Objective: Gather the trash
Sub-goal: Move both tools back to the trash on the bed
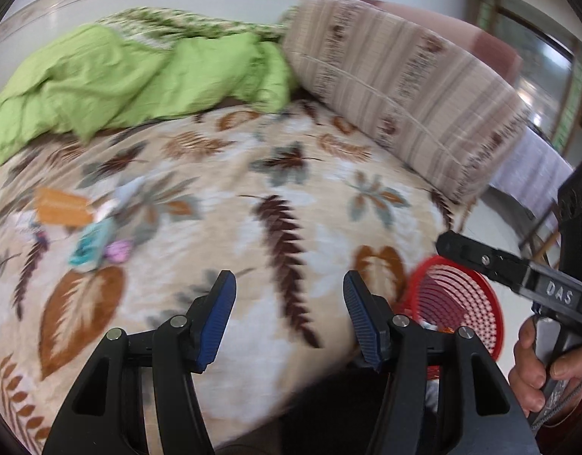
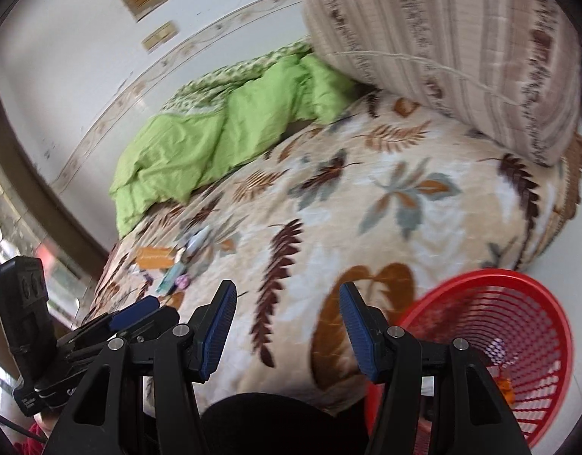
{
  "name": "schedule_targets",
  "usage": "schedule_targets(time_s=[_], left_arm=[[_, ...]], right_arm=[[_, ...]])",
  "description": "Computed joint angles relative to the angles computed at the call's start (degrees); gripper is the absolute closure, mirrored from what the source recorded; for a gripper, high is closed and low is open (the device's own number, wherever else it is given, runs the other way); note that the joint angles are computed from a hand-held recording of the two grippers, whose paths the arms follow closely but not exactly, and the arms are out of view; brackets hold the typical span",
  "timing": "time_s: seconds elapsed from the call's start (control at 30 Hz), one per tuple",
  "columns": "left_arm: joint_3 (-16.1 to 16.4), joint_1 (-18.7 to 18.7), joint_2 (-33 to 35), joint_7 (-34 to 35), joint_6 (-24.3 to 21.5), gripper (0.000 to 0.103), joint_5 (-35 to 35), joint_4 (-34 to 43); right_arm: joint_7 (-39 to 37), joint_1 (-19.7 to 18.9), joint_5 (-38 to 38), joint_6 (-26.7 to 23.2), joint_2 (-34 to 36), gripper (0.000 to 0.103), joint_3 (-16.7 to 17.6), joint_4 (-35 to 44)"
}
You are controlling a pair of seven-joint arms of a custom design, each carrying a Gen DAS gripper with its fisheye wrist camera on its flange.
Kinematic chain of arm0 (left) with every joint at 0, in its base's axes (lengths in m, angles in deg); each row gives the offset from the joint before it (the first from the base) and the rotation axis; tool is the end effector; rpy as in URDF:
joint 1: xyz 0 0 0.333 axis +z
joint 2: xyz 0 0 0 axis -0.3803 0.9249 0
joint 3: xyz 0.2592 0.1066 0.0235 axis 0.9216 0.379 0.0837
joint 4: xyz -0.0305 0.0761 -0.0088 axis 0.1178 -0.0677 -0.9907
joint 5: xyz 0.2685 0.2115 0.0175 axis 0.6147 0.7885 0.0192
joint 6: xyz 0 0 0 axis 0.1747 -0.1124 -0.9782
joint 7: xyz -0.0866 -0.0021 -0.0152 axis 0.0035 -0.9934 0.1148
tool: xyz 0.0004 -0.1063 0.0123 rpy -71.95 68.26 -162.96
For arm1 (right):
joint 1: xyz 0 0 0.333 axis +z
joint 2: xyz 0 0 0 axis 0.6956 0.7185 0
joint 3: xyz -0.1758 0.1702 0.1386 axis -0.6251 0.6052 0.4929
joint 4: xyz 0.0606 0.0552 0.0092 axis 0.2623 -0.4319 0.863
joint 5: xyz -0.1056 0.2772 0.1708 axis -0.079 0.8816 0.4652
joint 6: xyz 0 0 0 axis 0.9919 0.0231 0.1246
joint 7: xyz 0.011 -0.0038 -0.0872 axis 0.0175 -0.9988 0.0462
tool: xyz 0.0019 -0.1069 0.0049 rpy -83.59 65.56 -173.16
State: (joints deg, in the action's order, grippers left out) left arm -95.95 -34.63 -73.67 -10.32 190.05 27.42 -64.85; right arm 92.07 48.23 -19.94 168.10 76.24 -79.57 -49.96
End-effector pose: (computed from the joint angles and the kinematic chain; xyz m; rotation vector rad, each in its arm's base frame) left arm 0.5613 -0.2520 0.5655 -1.8272 1.7586 -0.9440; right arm 0.6271 0.0807 0.5645 -1.6657 1.4070 -0.0677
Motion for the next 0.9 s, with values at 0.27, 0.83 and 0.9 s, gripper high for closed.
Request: schedule_targets(time_s=[0.27,0.83,0.9], left_arm=[[4.2,5.2,-7.8,-10.3,2.4,0.045,3.9,-11.6],[5.3,12.3,9.9,-9.3,-4.9,0.036,-0.4,3.8],[5.7,12.4,10.6,-9.6,-4.0,0.039,-0.6,4.1]], right_arm=[[0.9,3.8,-3.9,-3.9,5.7,0.043,2.5,7.4],[10.8,11.1,-14.5,-8.7,24.3,0.043,4.7,32.3],[13.6,11.7,-16.4,-11.3,28.7,0.043,4.8,39.5]])
